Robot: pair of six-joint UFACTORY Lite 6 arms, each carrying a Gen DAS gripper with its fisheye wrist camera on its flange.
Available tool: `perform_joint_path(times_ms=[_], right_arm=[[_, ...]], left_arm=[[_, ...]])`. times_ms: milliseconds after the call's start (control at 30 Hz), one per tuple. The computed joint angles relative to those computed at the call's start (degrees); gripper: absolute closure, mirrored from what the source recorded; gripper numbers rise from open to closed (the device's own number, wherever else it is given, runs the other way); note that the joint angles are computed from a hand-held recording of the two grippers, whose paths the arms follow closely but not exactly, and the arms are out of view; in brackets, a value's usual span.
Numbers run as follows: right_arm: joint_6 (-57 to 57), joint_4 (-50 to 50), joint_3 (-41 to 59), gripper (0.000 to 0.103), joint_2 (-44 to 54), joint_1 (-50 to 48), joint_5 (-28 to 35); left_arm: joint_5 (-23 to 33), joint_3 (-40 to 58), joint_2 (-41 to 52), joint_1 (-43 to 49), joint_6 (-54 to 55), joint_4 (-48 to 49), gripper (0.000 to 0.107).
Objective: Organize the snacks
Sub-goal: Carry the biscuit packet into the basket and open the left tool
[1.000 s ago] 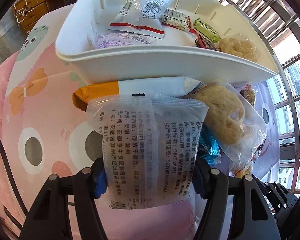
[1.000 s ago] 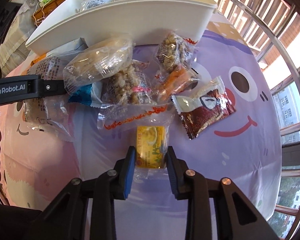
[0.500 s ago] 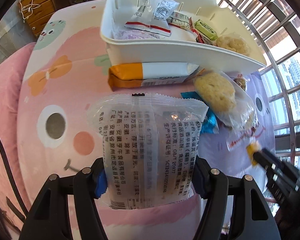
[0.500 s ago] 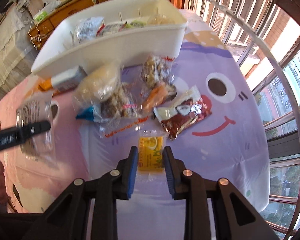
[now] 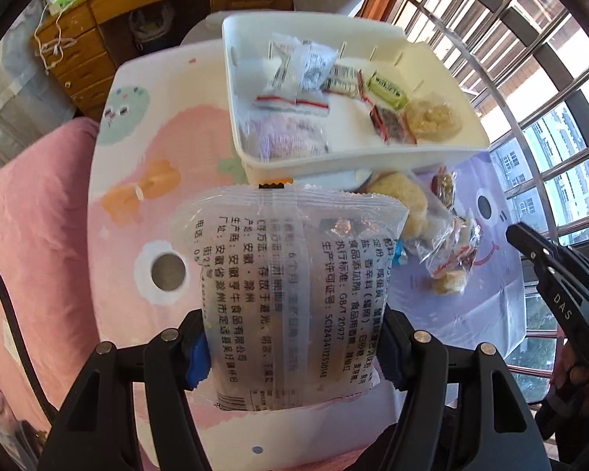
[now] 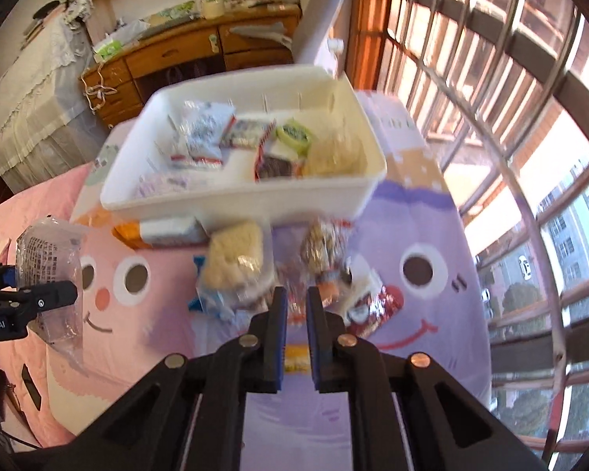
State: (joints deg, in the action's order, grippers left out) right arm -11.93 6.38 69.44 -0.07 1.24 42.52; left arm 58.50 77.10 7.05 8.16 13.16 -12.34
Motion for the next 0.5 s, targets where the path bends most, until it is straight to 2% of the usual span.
perform_joint_path(times_ms=[100,300,500], right_arm=[[-0.7,0.1,4.1,0.095,1.9,0.6,0.7],[-0.2,-0.4,9.4,0.095,4.4,1.7,2.4],[1.3,-1.0,11.9,0.095,6.4,0.9,4.3]], left_arm=[[3.9,8.0,3.9,0.8,0.7,0.0,0.041],[7.9,24.5,13.1,0.5,1.7,0.6,0.041],[12.0,46.1,26.8,-0.4,0.3,0.2,0.041]])
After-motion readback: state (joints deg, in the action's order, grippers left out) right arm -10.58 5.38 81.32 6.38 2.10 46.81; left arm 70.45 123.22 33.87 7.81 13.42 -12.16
